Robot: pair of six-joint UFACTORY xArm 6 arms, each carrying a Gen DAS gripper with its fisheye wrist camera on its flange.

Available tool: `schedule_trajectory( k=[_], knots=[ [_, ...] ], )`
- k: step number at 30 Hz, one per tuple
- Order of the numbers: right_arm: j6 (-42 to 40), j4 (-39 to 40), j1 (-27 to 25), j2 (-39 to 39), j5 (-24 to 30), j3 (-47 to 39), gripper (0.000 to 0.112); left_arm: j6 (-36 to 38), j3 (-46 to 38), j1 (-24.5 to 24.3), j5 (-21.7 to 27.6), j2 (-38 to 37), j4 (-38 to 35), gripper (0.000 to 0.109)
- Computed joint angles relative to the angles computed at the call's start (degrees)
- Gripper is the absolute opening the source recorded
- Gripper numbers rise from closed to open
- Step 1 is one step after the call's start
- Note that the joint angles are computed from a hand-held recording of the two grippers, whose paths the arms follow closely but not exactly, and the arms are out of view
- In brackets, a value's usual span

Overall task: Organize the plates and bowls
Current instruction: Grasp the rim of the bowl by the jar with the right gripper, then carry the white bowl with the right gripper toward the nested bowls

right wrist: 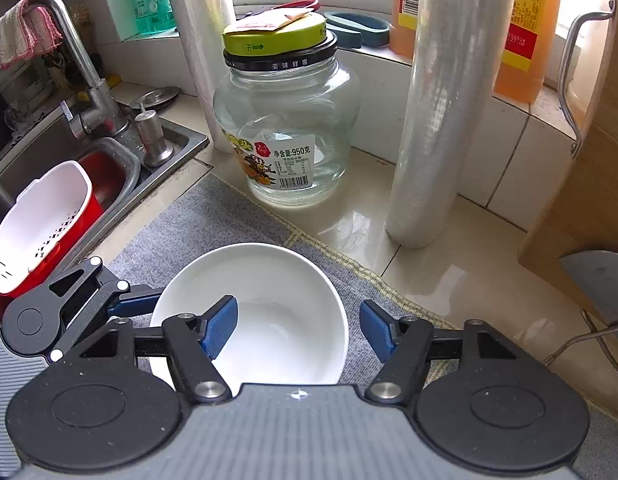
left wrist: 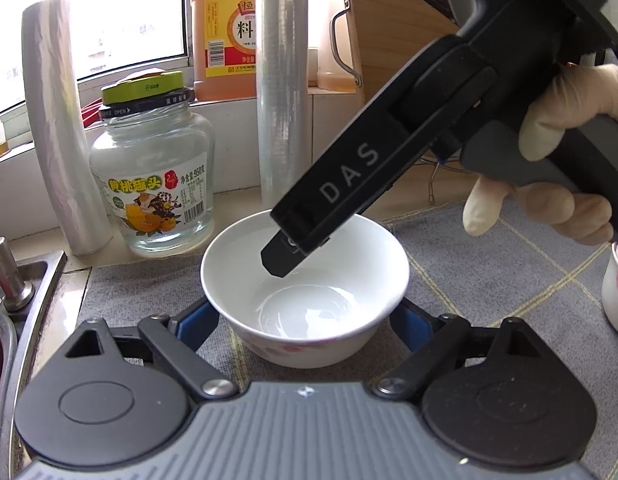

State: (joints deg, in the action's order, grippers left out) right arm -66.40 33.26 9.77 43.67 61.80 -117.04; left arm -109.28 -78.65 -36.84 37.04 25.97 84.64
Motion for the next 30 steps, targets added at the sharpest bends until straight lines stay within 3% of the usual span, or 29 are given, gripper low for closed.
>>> schedule_trajectory(
  k=[5, 20, 30],
  knots=[
    [0.2, 0.1, 0.1, 1.0, 1.4, -1.5, 0.064, 1.8, -0.3, 0.1, -0.1, 0.0, -1.4, 0.091],
    [-2.1, 0.2, -0.6, -0.6, 2.9, 0.0, 0.063, 5.8, 1.1, 0.1, -1.5, -1.6, -3.0, 0.091],
    [-3.0, 1.9, -2.9, -6.0, 5.9, 5.6, 0.062, 13.9, 2.5, -2.0, -1.5, -4.5, -9.4, 0.092]
  ],
)
